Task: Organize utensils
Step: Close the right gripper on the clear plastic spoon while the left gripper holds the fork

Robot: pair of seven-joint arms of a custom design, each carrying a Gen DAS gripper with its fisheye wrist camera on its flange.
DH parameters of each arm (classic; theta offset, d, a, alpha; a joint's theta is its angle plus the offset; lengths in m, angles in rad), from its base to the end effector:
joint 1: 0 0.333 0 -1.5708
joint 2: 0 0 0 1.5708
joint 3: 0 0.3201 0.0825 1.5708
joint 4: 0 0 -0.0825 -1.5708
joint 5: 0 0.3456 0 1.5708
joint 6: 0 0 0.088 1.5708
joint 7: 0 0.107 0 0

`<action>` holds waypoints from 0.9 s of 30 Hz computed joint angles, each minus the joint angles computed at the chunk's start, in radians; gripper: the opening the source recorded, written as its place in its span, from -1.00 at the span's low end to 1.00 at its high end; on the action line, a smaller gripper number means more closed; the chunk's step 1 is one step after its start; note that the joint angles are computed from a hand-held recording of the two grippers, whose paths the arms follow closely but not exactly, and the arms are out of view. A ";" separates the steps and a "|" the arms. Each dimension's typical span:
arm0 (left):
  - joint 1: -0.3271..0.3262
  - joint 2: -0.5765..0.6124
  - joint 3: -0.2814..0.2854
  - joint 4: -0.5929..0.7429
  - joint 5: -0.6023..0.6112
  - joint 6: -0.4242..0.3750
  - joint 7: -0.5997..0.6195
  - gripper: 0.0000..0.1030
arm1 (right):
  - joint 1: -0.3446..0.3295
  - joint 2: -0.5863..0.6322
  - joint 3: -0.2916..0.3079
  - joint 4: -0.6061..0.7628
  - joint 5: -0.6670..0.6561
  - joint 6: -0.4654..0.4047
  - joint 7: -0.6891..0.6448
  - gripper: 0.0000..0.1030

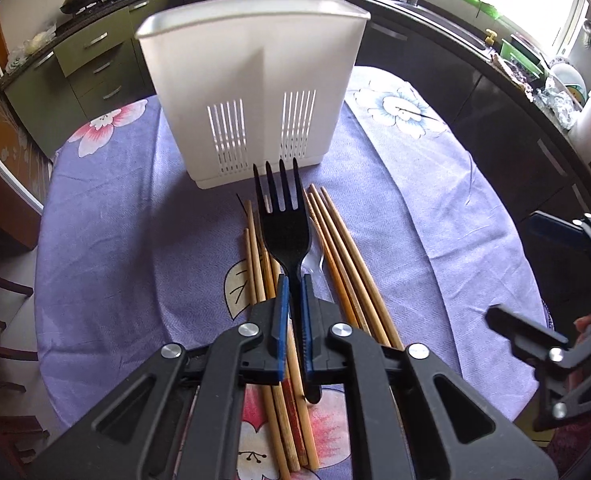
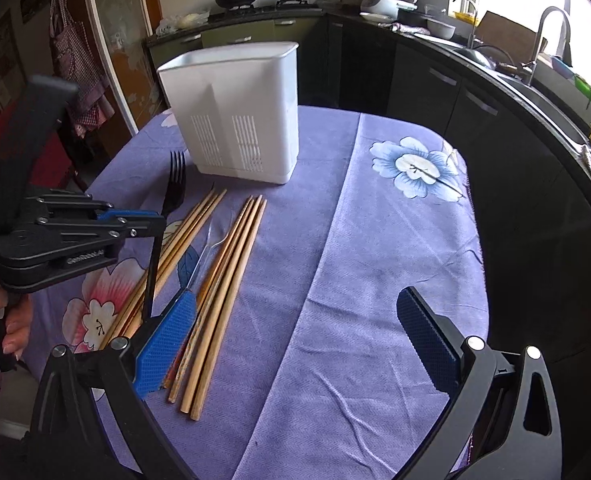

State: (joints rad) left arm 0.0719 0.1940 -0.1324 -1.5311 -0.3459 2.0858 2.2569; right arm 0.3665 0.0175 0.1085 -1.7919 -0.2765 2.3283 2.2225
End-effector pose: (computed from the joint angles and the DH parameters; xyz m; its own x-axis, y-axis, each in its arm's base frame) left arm 0.6153 -0.0460 0.5948 -0.5970 -0.7988 0.0742 -0.7251 0.4977 -0.4760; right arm 0.5120 0.2574 0.6015 -0.0177 -0.9969 -0.0762 -0.8435 0.0558 -0.5343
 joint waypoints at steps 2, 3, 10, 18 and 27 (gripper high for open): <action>0.017 -0.024 0.002 -0.016 -0.041 0.011 0.035 -0.90 | -0.005 0.060 -0.002 0.070 0.089 -0.040 -0.069 0.92; 0.024 -0.037 0.004 -0.026 -0.062 0.014 0.054 -0.90 | -0.004 0.091 -0.004 0.111 0.112 -0.073 -0.083 0.92; 0.046 -0.081 0.026 -0.058 -0.156 -0.003 0.149 -0.92 | -0.009 0.255 -0.009 0.313 0.302 -0.167 -0.160 0.48; 0.067 -0.096 0.045 -0.061 -0.219 -0.004 0.193 -0.92 | 0.021 0.398 -0.017 0.525 0.337 -0.289 -0.175 -0.09; 0.079 -0.115 0.057 -0.064 -0.255 -0.002 0.226 -0.92 | 0.072 0.576 -0.043 0.818 0.295 -0.474 -0.153 -0.49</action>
